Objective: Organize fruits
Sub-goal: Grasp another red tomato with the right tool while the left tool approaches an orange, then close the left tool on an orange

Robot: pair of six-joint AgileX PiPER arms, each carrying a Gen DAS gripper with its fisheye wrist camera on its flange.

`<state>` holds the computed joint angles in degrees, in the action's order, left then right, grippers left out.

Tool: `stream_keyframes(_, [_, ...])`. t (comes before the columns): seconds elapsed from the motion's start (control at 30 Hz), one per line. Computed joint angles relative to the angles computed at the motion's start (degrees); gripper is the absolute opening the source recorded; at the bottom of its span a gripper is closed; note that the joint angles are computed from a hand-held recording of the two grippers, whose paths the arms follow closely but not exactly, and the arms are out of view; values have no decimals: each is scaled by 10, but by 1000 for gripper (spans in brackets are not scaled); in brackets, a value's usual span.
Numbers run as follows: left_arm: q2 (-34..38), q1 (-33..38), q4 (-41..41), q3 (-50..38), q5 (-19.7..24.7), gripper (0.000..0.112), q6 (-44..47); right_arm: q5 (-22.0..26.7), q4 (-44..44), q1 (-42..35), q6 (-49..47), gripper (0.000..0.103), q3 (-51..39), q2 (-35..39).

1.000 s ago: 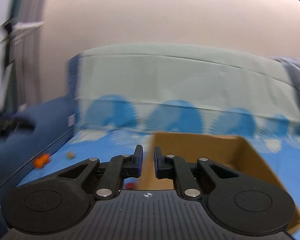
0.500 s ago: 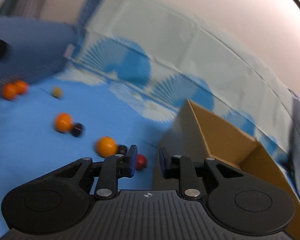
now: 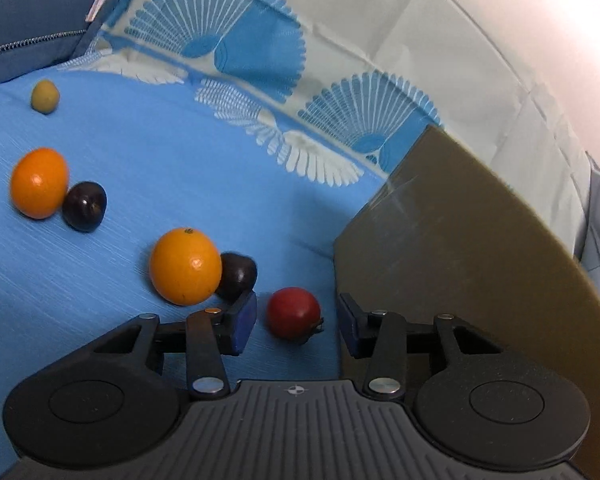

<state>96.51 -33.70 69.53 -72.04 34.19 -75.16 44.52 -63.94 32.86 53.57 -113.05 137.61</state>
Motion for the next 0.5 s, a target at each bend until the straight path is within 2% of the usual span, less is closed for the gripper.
stream_keyframes(0.03, [1, 0, -2, -1, 0, 22, 3, -4, 18, -5, -7, 41, -13, 6])
stream_keyframes(0.1, [3, 0, -5, -4, 2, 22, 7, -13, 26, -9, -7, 32, -10, 4])
stream_keyframes(0.2, [3, 1, -11, -5, 1, 23, 13, -41, 27, -19, 17, 32, 19, -15])
stream_keyframes(0.27, [3, 1, -14, -6, 1, 23, 17, -68, 9, -22, 45, 32, 53, -34])
stream_keyframes(0.37, [4, 5, -27, -8, -5, 25, 30, -119, -80, -19, 153, 32, 140, -83])
stream_keyframes(0.4, [6, 8, -39, -12, -10, 25, 41, -114, -83, -14, 166, 32, 162, -101])
stream_keyframes(0.5, [25, 30, -120, -41, -29, 25, 116, -157, -110, -7, 229, 32, 238, -155])
